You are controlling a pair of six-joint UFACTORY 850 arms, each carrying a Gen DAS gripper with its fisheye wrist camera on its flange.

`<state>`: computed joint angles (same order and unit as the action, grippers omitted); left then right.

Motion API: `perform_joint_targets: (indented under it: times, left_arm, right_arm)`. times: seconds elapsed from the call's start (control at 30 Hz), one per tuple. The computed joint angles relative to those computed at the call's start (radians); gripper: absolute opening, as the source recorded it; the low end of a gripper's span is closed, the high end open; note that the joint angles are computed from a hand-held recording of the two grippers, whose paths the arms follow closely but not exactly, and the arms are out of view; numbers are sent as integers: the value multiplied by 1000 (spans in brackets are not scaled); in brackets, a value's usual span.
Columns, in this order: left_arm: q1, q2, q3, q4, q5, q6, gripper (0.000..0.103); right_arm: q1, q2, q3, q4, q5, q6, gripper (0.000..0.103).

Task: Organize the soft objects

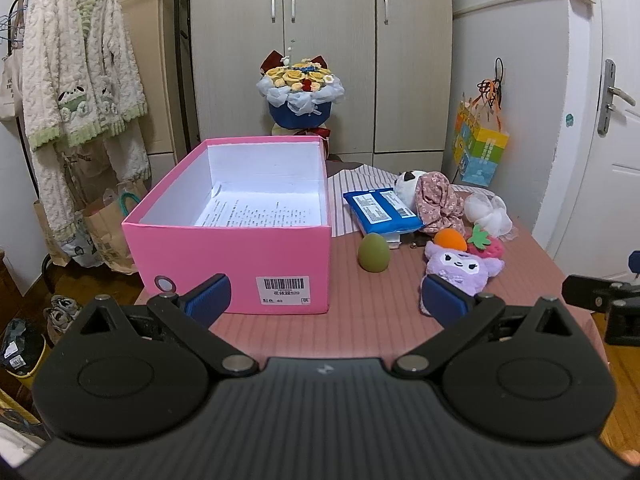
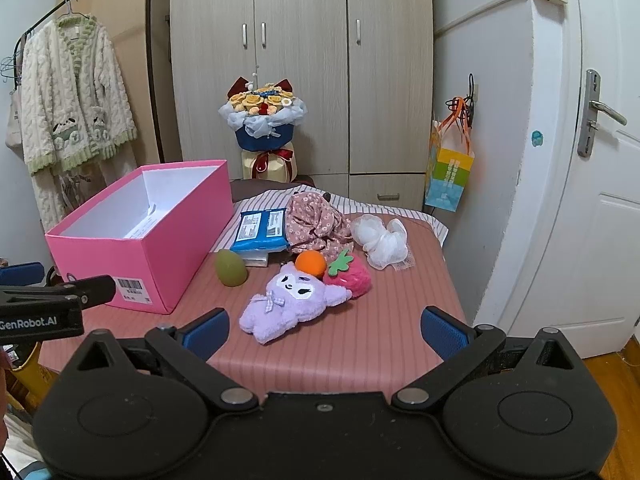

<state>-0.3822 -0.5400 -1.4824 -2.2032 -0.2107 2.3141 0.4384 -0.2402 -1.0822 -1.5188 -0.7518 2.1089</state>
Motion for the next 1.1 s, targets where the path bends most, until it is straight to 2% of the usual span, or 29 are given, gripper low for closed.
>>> perform_joint_targets:
  times: [0.2, 0.33, 0.53, 0.7, 0.9, 1.1]
  left_arm:
    - [2, 4, 0, 39, 11, -40, 103]
    - [0, 11, 5, -91, 11, 72, 103]
    - [11, 1, -23, 253, -32, -265, 103]
    - [-8, -19, -52, 309, -15, -297, 103]
    - [-22, -77, -136, 518, -48, -492, 103]
    - [-27, -190, -276, 686, -150, -652, 103]
  right_arm:
    - [-7, 4, 3, -9, 23, 0, 103]
    - [-13, 6, 3, -29, 45, -5, 103]
    - [-29, 6, 8, -55, 107, 13, 103]
    - [-45, -1, 13, -71, 141, 32, 103]
    - [-72, -17, 5, -90, 160, 21, 103]
    - [-112, -56, 31, -364, 164, 195, 103]
